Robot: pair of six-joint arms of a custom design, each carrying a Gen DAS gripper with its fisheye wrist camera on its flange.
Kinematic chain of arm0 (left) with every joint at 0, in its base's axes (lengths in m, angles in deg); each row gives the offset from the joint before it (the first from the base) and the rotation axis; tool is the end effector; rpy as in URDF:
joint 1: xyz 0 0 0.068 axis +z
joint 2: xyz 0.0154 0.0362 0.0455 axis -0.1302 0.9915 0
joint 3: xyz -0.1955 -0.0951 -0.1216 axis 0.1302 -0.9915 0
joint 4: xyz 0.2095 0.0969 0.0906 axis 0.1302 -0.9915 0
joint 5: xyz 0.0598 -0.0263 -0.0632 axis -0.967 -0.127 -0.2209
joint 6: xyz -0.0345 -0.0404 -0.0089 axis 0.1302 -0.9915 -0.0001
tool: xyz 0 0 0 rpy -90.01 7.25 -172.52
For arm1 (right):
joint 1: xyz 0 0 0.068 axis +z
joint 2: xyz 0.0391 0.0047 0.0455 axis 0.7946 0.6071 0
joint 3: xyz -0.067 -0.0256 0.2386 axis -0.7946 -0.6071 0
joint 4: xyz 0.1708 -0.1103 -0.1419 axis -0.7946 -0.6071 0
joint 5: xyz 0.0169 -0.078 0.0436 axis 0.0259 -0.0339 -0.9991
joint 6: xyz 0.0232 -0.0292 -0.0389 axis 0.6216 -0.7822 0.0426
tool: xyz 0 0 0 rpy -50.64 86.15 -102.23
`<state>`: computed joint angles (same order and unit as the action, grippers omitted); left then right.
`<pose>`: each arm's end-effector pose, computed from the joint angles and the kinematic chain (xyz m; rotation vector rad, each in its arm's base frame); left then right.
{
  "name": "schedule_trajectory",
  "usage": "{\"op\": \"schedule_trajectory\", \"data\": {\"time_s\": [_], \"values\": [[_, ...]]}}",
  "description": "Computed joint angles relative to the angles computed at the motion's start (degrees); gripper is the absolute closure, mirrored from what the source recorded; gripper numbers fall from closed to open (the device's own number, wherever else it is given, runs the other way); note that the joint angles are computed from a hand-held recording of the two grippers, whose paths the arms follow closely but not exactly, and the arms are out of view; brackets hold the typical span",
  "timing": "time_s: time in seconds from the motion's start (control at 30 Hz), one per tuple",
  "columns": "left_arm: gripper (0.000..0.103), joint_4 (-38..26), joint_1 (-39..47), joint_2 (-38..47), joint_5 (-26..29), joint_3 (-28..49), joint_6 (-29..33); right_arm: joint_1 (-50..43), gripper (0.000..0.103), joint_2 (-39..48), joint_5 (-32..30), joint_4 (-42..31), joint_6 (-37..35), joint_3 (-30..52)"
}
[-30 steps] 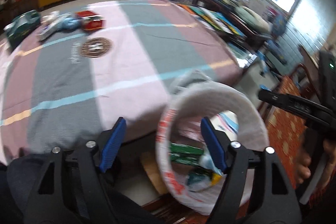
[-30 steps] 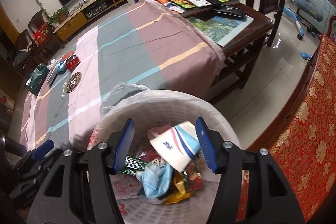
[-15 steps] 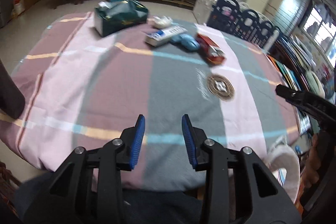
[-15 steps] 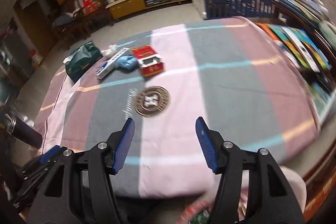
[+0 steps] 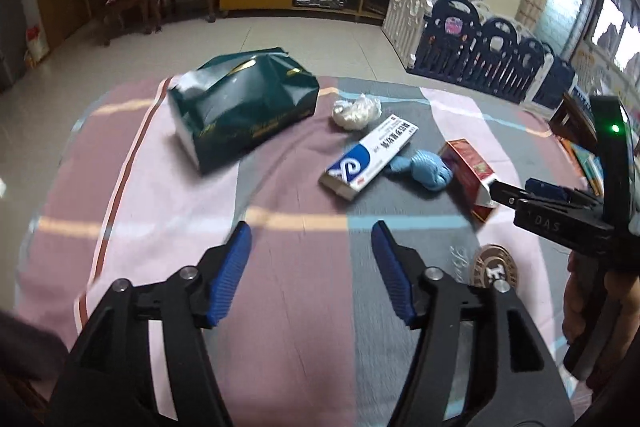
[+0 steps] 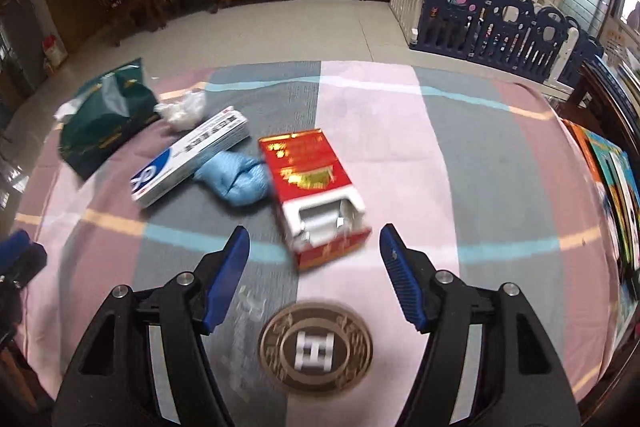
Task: Collect trash
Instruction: 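Grasp the white-blue ointment box with left while right grasps the red cigarette box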
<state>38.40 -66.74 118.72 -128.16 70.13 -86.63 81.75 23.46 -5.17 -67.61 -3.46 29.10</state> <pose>0.1368 -0.1871 0.1456 -0.7207 2.3740 0.1582 0.3093 0.1768 0.1238 -0.8388 2.4902 0.2819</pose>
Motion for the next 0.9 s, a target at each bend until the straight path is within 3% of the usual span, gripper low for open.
{"op": "schedule_trajectory", "data": {"time_s": [0.1, 0.2, 0.27, 0.4, 0.47, 0.5, 0.53, 0.6, 0.77, 0.9], "values": [[0.032, 14.3, 8.0, -1.0, 3.6, -5.2, 13.8, 0.2, 0.034, 9.4, -0.5, -3.1, -0.5, 9.1], [0.030, 25.0, 15.0, 2.6, 7.1, -7.3, 23.5, 0.6, 0.033, 11.9, 0.4, -1.2, -2.0, 10.7], [0.030, 28.7, 17.8, 6.6, 7.1, -6.6, 27.3, 0.0, 0.037, 11.5, -1.1, 1.3, -4.1, 9.0], [0.030, 37.0, 23.6, 13.3, 12.2, -3.8, 37.3, -1.0, 0.045, 11.3, -1.7, 2.2, -9.2, 7.4], [0.030, 37.8, 25.1, 17.0, 13.6, -0.7, 39.9, -2.0, 0.045, 11.9, -2.7, 2.5, -9.8, 7.2], [0.036, 37.4, 25.6, 18.7, 13.5, 0.9, 40.9, -2.5, 0.047, 11.7, -3.0, 3.6, -10.0, 6.5], [0.042, 36.4, 25.7, 20.4, 13.2, 2.6, 41.5, -3.0, 0.059, 11.3, -3.0, 5.0, -10.3, 5.6], [0.049, 34.1, 25.4, 23.0, 12.4, 5.6, 42.2, -3.7, 0.072, 10.7, -3.8, 5.9, -10.5, 4.9], [0.059, 34.4, 23.2, 21.3, 11.2, 4.5, 41.3, -5.0, 0.074, 8.0, -6.0, 6.6, -10.4, 2.8], [0.060, 28.8, 15.9, 14.4, 6.3, 1.2, 32.1, -8.1, 0.074, 2.1, -10.6, 3.4, -9.9, -1.2]]}}
